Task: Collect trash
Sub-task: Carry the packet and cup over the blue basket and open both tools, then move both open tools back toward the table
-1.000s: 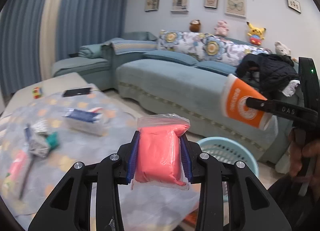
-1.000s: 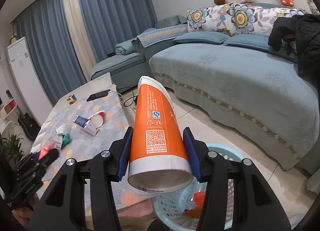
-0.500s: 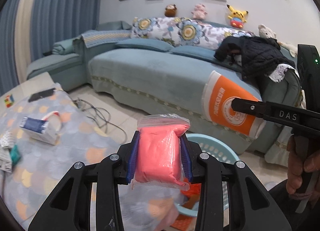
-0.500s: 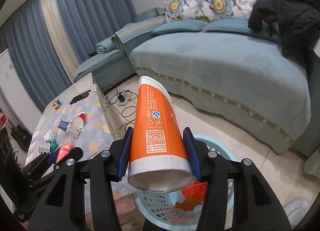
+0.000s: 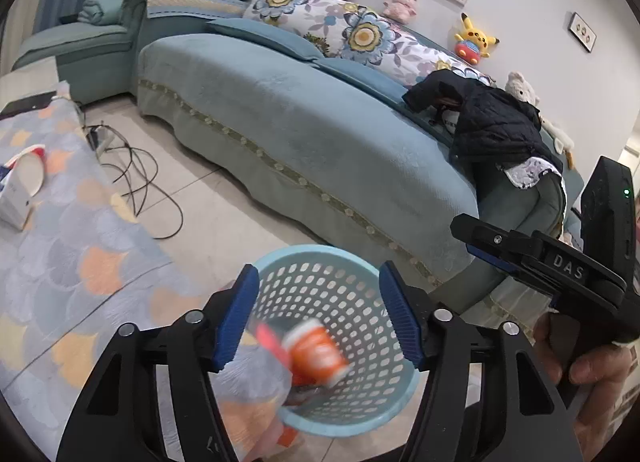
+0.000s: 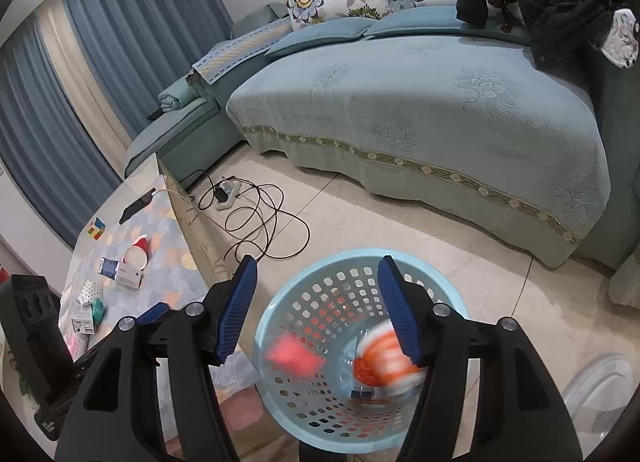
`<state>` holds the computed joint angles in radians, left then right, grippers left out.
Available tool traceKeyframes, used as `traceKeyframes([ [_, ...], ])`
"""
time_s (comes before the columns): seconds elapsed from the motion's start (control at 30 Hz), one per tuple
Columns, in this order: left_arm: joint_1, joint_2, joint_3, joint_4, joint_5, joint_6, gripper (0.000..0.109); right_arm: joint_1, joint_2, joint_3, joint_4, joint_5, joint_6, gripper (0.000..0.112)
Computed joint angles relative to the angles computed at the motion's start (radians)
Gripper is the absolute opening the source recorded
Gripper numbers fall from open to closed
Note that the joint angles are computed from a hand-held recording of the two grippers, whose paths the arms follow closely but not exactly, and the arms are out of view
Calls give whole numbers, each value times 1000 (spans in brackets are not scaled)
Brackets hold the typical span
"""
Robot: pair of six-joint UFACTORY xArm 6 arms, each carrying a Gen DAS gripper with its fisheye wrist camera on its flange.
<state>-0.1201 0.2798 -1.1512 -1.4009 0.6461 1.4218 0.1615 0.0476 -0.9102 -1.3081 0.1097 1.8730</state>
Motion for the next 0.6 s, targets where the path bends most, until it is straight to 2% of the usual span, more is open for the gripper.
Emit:
traceKeyframes([
  [0.07,15,-16,20,17,-8,16,62,1,5,-5,4,-7,-5,59],
  [0.17,31,-54,70,31,-66,97,63,1,12,-12,15,-23,-4,62],
  [0.33,86,-112,158,21,-263,297,63,34,28,-37,69,-8,-75,62],
  [0.47,192,-114,156,-102,-393,531,65,76,58,-74,141,20,-173,62],
  [0.6,306,-60,62,-234,-489,714,70,112,96,-128,149,16,-208,62],
])
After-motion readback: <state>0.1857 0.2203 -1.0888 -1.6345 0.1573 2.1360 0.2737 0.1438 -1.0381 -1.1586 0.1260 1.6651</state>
